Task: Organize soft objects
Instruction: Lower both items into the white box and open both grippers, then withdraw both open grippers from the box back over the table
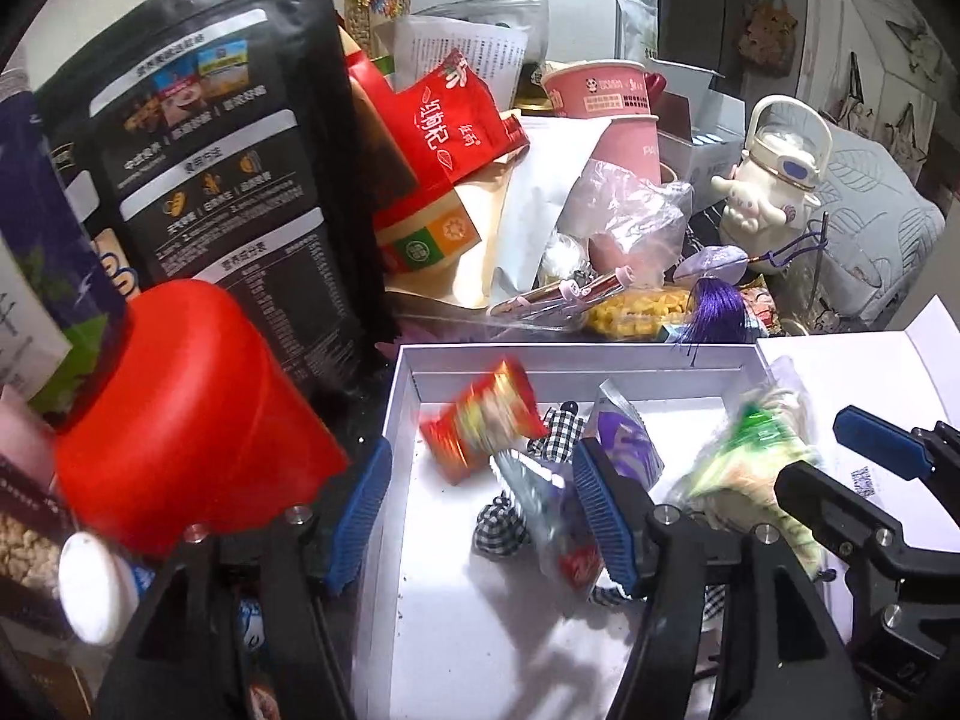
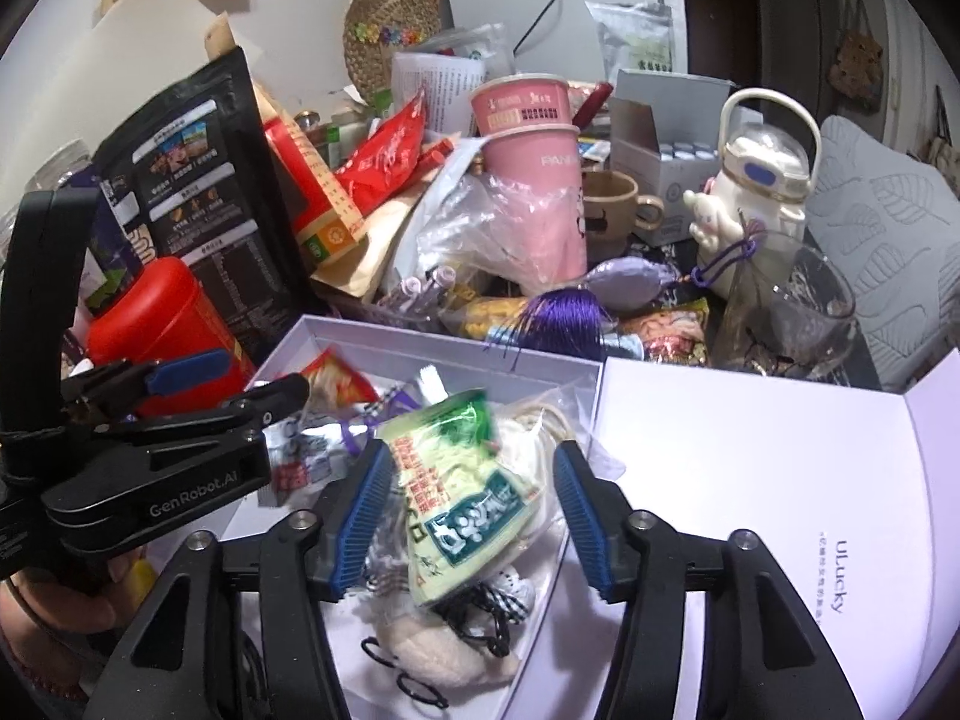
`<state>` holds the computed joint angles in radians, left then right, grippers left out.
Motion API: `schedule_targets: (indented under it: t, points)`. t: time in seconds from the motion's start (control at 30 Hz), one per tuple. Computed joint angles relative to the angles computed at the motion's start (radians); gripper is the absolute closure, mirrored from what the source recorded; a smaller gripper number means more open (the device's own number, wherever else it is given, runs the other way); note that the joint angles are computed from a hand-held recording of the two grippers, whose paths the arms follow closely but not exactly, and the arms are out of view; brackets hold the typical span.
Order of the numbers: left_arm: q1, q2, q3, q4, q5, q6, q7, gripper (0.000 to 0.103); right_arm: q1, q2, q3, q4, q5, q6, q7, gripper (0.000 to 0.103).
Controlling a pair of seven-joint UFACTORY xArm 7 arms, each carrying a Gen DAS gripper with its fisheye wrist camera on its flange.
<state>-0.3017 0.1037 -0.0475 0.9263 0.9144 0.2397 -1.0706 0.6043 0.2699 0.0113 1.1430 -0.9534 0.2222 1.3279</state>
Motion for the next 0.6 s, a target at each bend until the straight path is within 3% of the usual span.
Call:
schedule_targets:
  t: [0.27,0.6]
  points:
    - [0.011,-0.062,-0.023,-0.025,0.077,0.031,-0.07,0.04,0.003,-0.036,0.02,-0.003,-0.081,0.038,0.05,0.042]
    - [0.054,-0.134,-0.072,-0.059,0.08,0.025,-0.052,0.036,-0.016,-0.099,0.074,-0.016,-0.222,0.067,0.177,0.042]
